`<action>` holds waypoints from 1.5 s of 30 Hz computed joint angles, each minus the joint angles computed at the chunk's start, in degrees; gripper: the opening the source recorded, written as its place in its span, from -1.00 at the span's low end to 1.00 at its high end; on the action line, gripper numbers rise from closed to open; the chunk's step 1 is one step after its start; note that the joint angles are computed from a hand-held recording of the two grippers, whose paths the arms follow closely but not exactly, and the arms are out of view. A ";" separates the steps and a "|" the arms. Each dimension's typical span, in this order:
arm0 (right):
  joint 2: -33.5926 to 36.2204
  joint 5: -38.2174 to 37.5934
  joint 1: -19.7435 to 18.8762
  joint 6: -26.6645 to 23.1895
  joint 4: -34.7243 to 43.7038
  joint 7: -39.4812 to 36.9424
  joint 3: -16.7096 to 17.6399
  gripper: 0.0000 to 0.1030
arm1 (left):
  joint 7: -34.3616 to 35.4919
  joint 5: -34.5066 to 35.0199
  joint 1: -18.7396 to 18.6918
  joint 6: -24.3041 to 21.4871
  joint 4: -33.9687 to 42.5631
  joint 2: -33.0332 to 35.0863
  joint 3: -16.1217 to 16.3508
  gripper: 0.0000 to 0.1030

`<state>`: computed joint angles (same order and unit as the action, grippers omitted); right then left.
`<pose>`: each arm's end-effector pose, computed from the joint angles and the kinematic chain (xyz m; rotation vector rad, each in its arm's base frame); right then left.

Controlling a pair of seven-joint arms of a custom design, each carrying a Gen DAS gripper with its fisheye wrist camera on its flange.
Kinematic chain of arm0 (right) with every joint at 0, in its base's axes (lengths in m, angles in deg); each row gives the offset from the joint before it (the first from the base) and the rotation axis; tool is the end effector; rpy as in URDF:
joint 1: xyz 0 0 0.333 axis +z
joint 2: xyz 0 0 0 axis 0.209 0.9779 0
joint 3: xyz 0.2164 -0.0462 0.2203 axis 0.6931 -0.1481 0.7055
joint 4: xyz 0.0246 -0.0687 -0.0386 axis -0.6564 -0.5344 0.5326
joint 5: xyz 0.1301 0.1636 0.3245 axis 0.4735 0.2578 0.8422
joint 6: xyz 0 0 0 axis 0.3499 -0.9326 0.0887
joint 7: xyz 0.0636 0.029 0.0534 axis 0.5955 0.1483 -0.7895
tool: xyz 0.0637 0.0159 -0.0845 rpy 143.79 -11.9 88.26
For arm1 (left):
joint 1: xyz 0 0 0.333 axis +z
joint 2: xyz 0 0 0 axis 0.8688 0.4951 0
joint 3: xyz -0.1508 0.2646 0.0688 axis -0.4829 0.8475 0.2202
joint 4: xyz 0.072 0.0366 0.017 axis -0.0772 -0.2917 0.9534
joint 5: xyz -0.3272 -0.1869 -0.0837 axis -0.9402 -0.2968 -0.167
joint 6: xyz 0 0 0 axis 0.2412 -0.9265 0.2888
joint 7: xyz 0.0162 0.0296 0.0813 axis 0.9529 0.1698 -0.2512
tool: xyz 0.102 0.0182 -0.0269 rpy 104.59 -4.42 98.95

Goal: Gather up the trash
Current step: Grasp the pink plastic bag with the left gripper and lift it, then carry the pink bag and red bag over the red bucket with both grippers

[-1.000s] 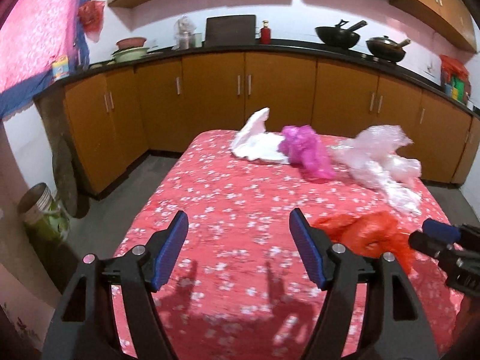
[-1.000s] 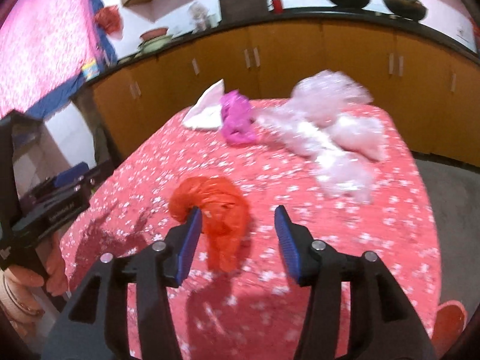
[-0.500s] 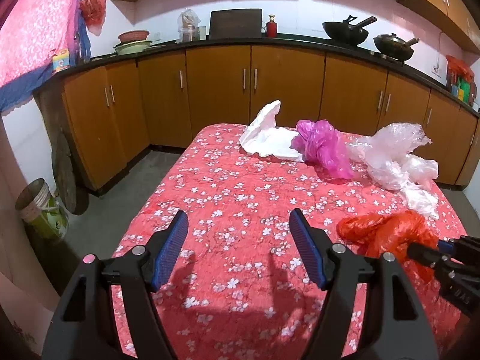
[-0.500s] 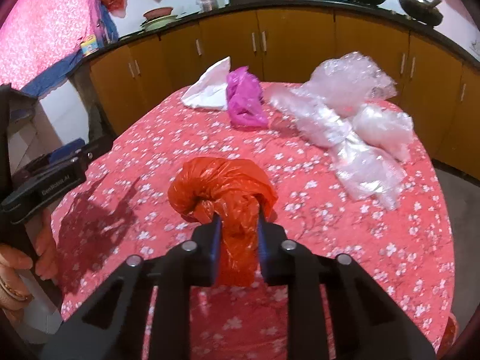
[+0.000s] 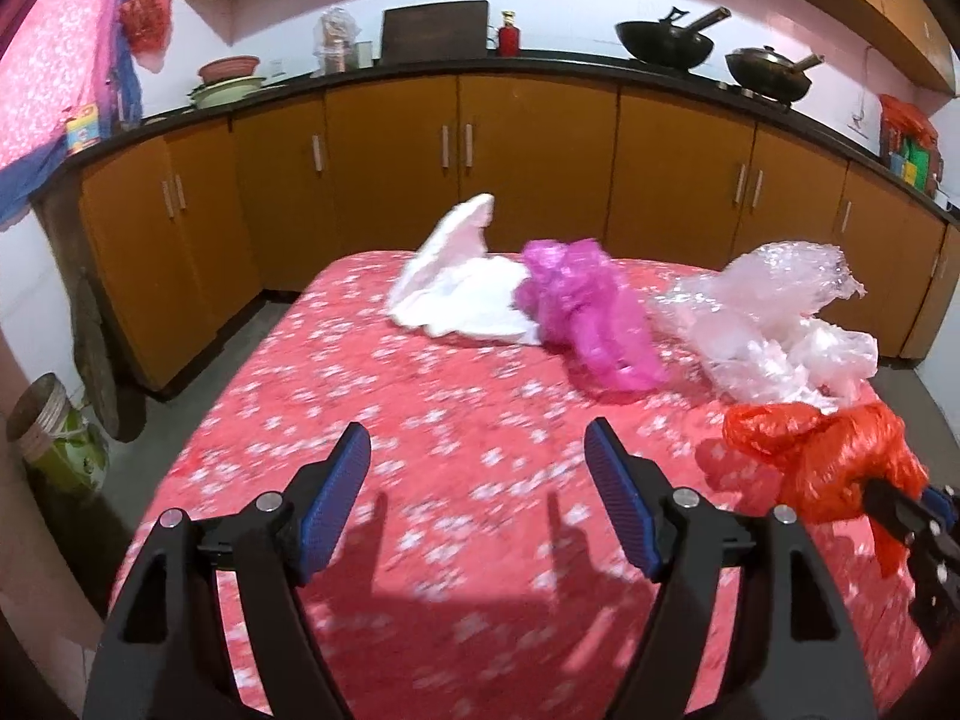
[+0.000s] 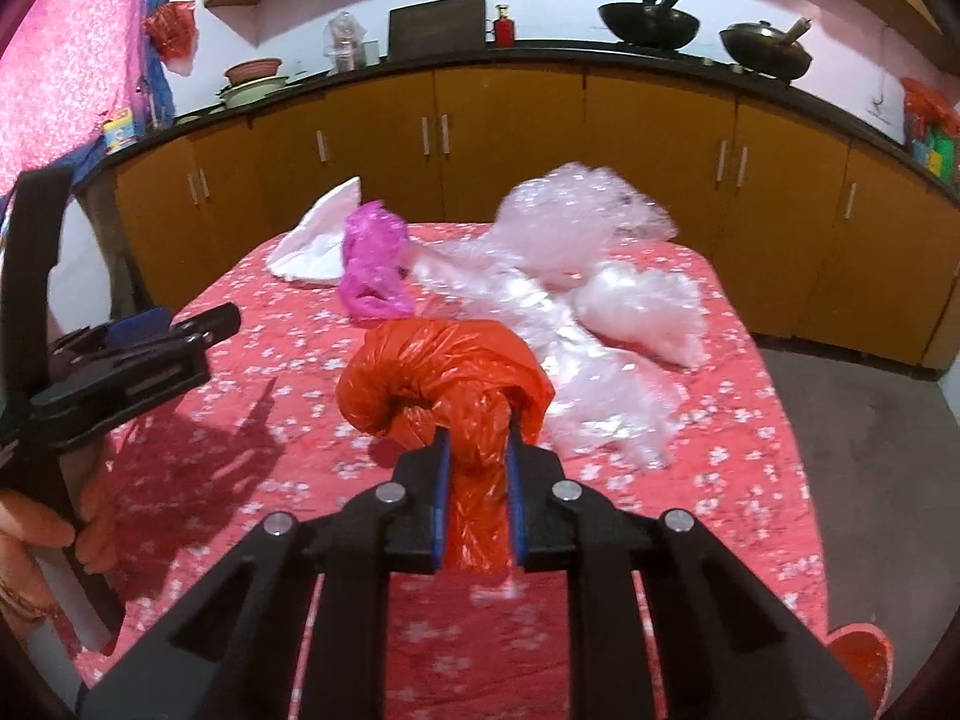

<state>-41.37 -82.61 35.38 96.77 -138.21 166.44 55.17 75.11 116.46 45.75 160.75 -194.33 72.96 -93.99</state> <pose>0.5321 0.3157 0.5642 -1.9225 1.2335 -0.5740 0.4934 -0.2863 0.5483 -1.8366 1.3447 -0.7026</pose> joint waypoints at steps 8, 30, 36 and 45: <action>-2.92 -3.84 -2.42 3.54 -4.19 6.13 -1.63 -0.68 | 2.76 -1.03 -2.26 -0.79 10.33 8.87 2.05 0.49; -4.63 -3.87 -6.04 4.57 -6.58 10.33 -1.36 -0.68 | 15.50 -11.90 -8.25 -6.37 27.88 22.49 8.60 -0.78; -4.40 -6.10 -6.26 4.57 -6.30 13.07 -1.42 -0.68 | 13.44 -10.22 -8.17 -3.31 21.33 17.88 8.53 -0.85; -4.95 -12.73 -6.64 4.21 -6.43 19.12 -1.24 -0.68 | 10.57 -6.10 -5.64 0.02 9.42 8.33 4.90 -0.85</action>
<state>-46.32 -95.33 28.74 100.98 -144.63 185.56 53.93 85.68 110.36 40.12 160.77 -184.90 81.29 -89.10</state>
